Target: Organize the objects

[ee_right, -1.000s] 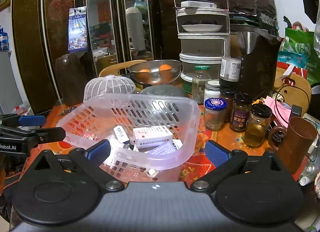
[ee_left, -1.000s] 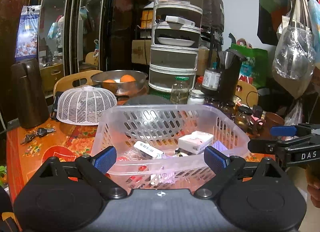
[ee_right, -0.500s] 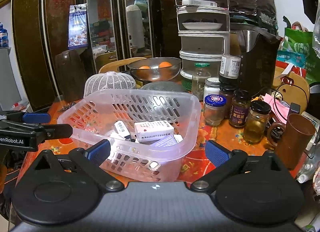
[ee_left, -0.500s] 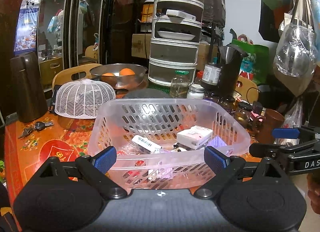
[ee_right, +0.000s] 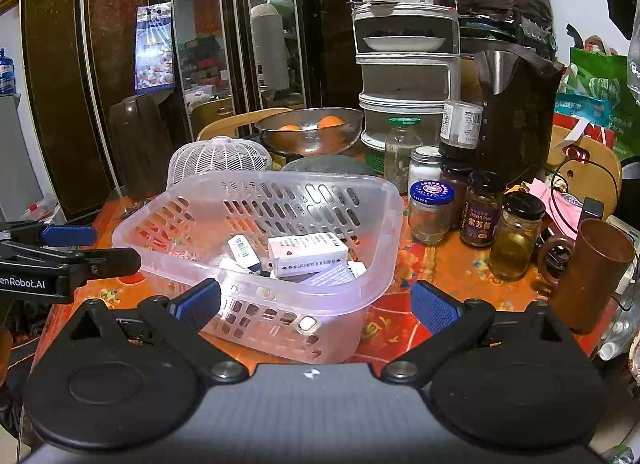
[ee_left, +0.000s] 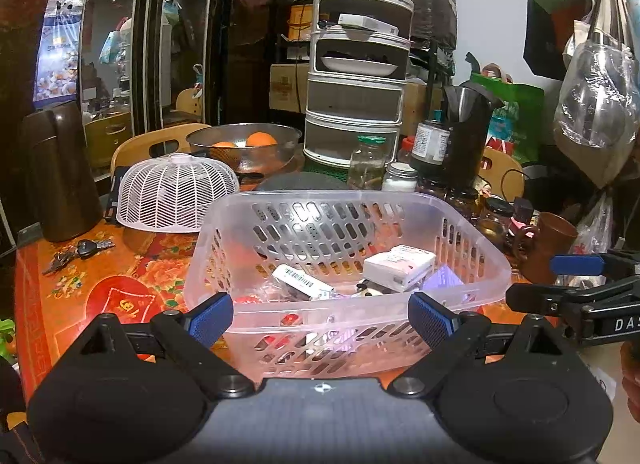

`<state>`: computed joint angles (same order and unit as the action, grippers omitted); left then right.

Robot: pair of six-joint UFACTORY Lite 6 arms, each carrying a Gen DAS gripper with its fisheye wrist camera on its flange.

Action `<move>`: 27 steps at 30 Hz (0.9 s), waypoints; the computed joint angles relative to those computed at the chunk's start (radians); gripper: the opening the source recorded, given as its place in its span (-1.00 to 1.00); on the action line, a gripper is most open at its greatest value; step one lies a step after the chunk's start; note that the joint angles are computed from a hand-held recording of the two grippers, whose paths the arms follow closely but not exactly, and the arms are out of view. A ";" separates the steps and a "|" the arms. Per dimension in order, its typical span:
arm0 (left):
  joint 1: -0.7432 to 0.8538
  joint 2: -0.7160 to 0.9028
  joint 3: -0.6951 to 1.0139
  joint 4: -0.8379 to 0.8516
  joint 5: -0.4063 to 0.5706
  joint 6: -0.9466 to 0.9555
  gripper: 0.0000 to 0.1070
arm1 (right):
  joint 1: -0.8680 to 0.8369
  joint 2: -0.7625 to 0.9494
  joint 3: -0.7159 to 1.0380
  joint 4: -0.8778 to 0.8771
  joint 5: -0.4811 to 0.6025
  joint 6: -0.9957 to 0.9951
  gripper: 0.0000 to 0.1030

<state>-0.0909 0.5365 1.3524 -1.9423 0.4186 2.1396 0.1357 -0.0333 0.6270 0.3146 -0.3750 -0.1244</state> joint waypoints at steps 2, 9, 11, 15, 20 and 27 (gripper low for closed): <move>0.001 0.005 0.006 0.004 -0.001 -0.004 0.79 | -0.005 0.001 -0.001 -0.016 -0.001 0.020 1.00; -0.002 0.015 0.020 0.014 -0.013 -0.019 0.79 | -0.018 0.020 0.010 -0.068 0.014 0.070 1.00; -0.001 0.013 0.017 0.015 -0.008 -0.018 0.79 | -0.012 0.013 0.003 -0.053 0.013 0.055 1.00; 0.000 0.010 0.014 0.021 -0.006 -0.024 0.79 | -0.011 0.005 0.001 -0.035 0.016 0.036 1.00; 0.001 0.008 0.013 0.031 -0.004 -0.033 0.79 | -0.019 0.011 0.011 -0.047 0.024 0.053 1.00; -0.002 0.006 0.008 0.022 -0.009 -0.021 0.79 | -0.023 0.017 0.015 -0.063 0.027 0.073 1.00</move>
<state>-0.0933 0.5421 1.3605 -1.9201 0.4092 2.1186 0.1124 -0.0159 0.6419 0.2518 -0.3482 -0.0512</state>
